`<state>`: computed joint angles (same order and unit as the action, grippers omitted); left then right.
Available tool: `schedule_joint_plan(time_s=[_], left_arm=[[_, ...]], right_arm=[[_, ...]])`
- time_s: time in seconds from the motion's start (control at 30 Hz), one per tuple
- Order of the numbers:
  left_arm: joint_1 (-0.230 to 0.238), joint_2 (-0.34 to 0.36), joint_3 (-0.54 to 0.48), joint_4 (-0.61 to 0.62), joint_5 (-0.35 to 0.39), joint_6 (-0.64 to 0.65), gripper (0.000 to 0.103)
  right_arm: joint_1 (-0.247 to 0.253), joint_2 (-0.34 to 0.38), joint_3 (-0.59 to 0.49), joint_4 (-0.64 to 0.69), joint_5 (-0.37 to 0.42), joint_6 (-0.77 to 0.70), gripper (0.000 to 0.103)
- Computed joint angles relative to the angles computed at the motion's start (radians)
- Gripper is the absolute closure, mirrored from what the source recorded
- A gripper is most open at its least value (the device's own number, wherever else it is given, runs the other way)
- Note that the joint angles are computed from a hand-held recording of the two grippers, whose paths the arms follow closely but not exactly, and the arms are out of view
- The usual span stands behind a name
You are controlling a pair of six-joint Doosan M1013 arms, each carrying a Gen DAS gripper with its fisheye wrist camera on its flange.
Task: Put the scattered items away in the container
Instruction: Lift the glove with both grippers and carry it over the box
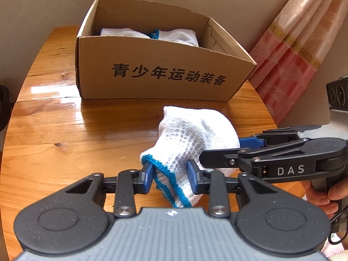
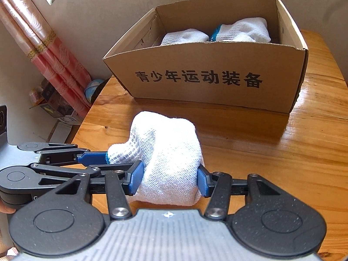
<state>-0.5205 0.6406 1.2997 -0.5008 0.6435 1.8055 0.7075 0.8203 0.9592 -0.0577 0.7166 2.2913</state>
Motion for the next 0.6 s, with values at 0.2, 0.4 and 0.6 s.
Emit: schedule_joint_plan(time_s=[0.2, 0.4, 0.6], left_arm=[[0.000, -0.009, 0.010, -0.027, -0.012, 0.025, 0.072], [0.002, -0.017, 0.015, -0.054, -0.020, 0.053, 0.072], [0.003, -0.027, 0.018, -0.071, -0.037, 0.078, 0.072]], right_arm=[[0.005, -0.014, 0.016, -0.027, -0.015, 0.024, 0.046], [0.008, -0.026, 0.025, -0.047, -0.022, 0.034, 0.047], [0.012, -0.037, 0.027, -0.080, -0.032, 0.042, 0.047]])
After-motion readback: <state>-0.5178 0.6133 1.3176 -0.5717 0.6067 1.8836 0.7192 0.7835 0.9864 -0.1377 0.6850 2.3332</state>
